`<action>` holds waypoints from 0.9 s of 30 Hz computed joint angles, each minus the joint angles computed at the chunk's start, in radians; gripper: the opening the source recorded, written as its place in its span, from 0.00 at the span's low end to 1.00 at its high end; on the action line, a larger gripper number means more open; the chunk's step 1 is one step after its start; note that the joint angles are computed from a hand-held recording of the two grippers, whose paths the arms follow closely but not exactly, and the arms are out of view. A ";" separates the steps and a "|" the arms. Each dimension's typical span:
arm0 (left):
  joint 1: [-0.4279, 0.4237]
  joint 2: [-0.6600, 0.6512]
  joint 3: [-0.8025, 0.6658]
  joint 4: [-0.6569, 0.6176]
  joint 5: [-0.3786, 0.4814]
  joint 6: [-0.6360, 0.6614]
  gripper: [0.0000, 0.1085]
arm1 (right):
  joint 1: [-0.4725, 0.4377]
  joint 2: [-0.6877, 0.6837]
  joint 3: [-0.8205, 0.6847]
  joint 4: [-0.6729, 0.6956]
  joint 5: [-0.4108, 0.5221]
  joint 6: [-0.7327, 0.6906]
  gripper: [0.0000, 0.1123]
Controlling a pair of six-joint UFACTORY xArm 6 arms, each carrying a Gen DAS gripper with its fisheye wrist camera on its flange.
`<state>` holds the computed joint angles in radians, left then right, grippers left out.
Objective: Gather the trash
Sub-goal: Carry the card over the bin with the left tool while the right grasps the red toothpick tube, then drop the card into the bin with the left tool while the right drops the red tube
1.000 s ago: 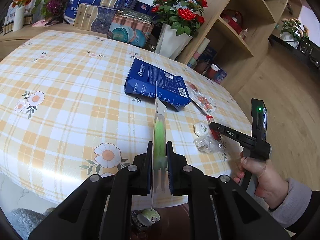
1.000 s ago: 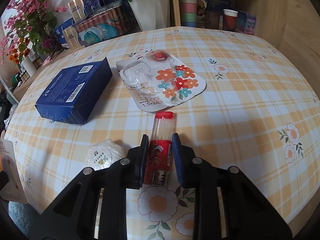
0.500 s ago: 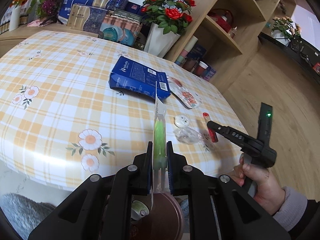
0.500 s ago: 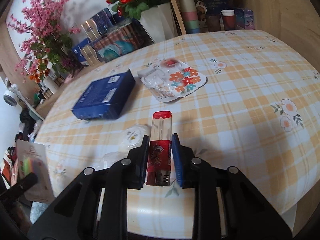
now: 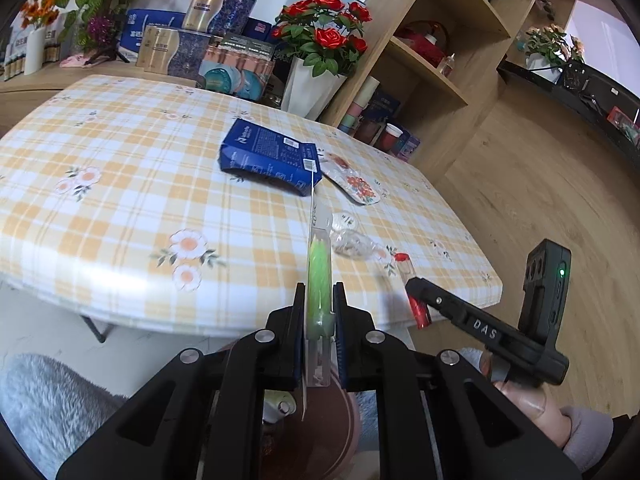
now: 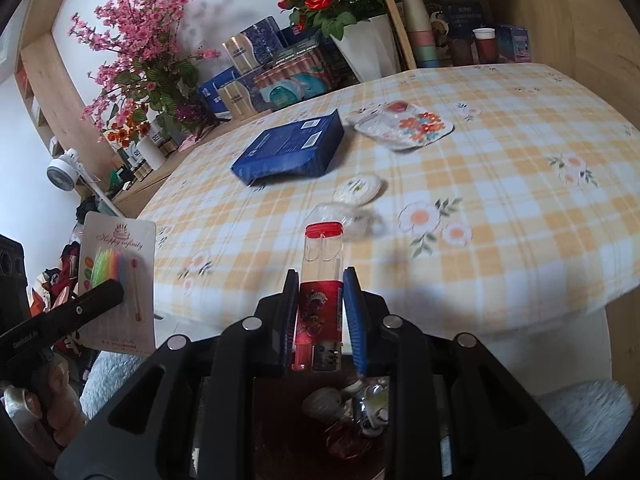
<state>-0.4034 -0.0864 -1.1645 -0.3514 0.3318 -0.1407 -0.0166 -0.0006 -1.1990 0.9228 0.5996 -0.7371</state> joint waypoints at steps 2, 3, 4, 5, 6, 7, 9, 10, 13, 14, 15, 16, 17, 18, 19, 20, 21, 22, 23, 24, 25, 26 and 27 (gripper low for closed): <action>0.001 -0.035 0.043 0.037 -0.010 -0.040 0.12 | 0.019 -0.040 0.052 0.013 -0.013 -0.035 0.23; 0.002 -0.046 0.056 0.051 -0.013 -0.057 0.12 | 0.031 -0.059 0.077 0.013 -0.020 -0.050 0.23; 0.003 -0.059 0.072 0.064 -0.016 -0.073 0.12 | 0.037 -0.069 0.090 0.009 -0.016 -0.055 0.23; 0.004 -0.071 0.088 0.067 -0.016 -0.085 0.12 | 0.041 -0.076 0.098 0.005 -0.009 -0.059 0.23; 0.006 -0.080 0.099 0.068 -0.016 -0.095 0.12 | 0.045 -0.079 0.102 0.001 -0.005 -0.058 0.23; 0.007 -0.087 0.109 0.066 -0.018 -0.105 0.12 | 0.049 -0.087 0.110 -0.002 -0.002 -0.061 0.23; 0.007 -0.103 0.128 0.053 -0.020 -0.112 0.12 | 0.060 -0.105 0.133 -0.005 -0.015 -0.068 0.24; 0.007 -0.107 0.134 0.055 -0.020 -0.117 0.12 | 0.062 -0.108 0.135 -0.006 -0.015 -0.067 0.25; 0.005 -0.118 0.145 0.082 -0.021 -0.137 0.12 | 0.058 -0.112 0.136 0.015 -0.011 -0.075 0.36; 0.004 -0.120 0.147 0.094 -0.021 -0.143 0.12 | 0.060 -0.117 0.141 0.017 -0.031 -0.072 0.42; 0.003 -0.120 0.148 0.102 -0.022 -0.147 0.12 | 0.063 -0.120 0.144 0.013 -0.047 -0.066 0.53; 0.001 -0.121 0.150 0.112 -0.023 -0.153 0.12 | 0.067 -0.123 0.150 0.013 -0.077 -0.059 0.59; 0.000 -0.121 0.151 0.113 -0.022 -0.152 0.12 | 0.068 -0.124 0.153 0.017 -0.097 -0.056 0.67; -0.001 -0.118 0.149 0.112 -0.019 -0.149 0.12 | 0.068 -0.126 0.157 0.020 -0.112 -0.052 0.73; -0.003 -0.114 0.147 0.111 -0.015 -0.147 0.12 | 0.066 -0.124 0.155 0.020 -0.124 -0.047 0.75; -0.005 -0.111 0.145 0.104 -0.010 -0.140 0.12 | 0.065 -0.124 0.157 0.022 -0.135 -0.043 0.79; -0.007 -0.107 0.142 0.091 -0.003 -0.127 0.12 | 0.063 -0.125 0.159 0.032 -0.142 -0.044 0.80; -0.010 -0.101 0.138 0.073 0.006 -0.110 0.12 | 0.061 -0.125 0.159 0.036 -0.147 -0.041 0.80; -0.012 -0.096 0.135 0.069 0.010 -0.103 0.12 | 0.055 -0.118 0.154 0.039 -0.149 -0.040 0.81; -0.014 -0.094 0.133 0.068 0.012 -0.099 0.12 | 0.054 -0.117 0.154 0.037 -0.159 -0.033 0.82; -0.016 -0.090 0.131 0.068 0.016 -0.095 0.12 | 0.053 -0.114 0.153 0.035 -0.166 -0.029 0.83; -0.018 -0.086 0.129 0.070 0.019 -0.092 0.12 | 0.054 -0.111 0.155 0.025 -0.189 -0.014 0.85; -0.019 -0.084 0.127 0.069 0.021 -0.089 0.12 | 0.056 -0.109 0.157 0.010 -0.206 0.003 0.87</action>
